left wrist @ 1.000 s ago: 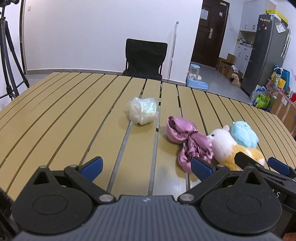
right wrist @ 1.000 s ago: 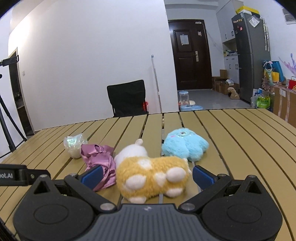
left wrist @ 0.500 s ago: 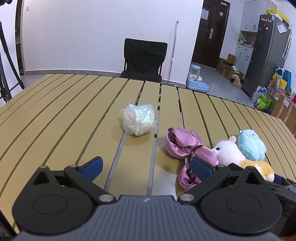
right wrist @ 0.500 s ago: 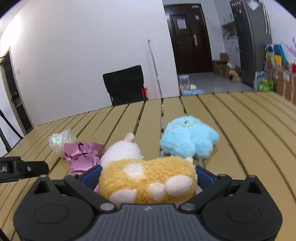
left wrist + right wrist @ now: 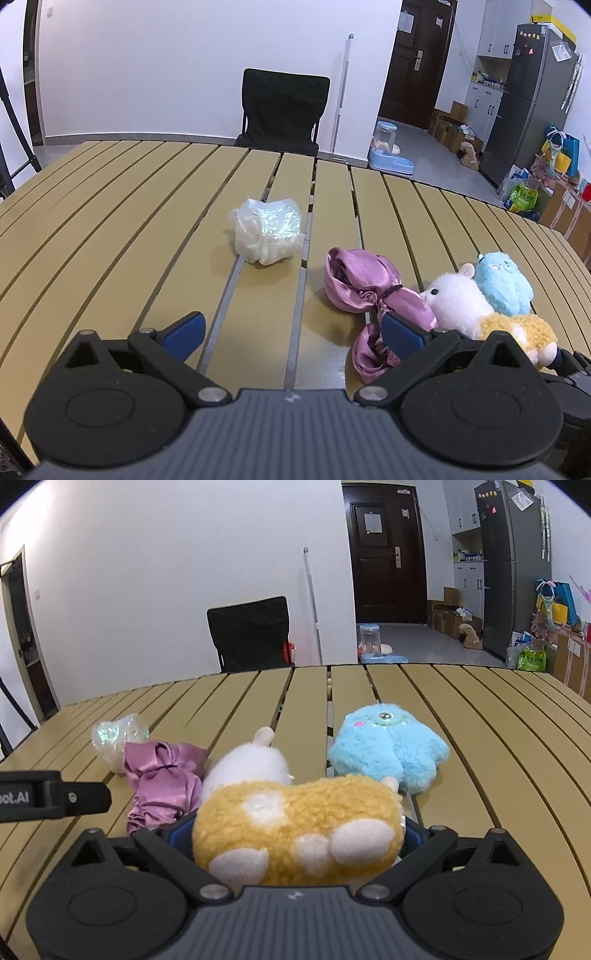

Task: Collect trash
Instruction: 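Close the right tool on the yellow-white plush toy and lift it, then close the left tool on the pink satin scrunchie and lift it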

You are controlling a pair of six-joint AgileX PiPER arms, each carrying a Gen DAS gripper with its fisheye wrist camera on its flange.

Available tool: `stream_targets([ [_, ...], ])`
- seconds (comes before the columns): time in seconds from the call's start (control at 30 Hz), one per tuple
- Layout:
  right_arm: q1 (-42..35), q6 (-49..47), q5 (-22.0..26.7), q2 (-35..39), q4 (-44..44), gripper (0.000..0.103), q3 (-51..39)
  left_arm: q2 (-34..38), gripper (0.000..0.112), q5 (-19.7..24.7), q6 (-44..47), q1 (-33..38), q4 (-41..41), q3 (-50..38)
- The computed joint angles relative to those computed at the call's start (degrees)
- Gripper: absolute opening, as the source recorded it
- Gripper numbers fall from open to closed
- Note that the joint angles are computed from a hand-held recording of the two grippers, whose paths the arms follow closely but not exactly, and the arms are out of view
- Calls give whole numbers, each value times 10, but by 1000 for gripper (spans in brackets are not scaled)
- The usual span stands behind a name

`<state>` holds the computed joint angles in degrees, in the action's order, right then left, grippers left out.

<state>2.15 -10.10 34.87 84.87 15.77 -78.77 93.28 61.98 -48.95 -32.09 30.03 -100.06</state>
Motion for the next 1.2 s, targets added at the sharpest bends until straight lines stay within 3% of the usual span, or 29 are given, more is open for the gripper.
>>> stream_targets([
  [0.27,-40,-52,-39,-51,63,98,47,12,103,-8,-19,-14,0,-19],
  [0.6,-150,-139,-24,-78,160,98,58,52,103,-3,-46,-55,31,-48],
  [1.2,-197,-153,-18,-64,164,98,52,112,102,8,-46,-71,50,-98],
])
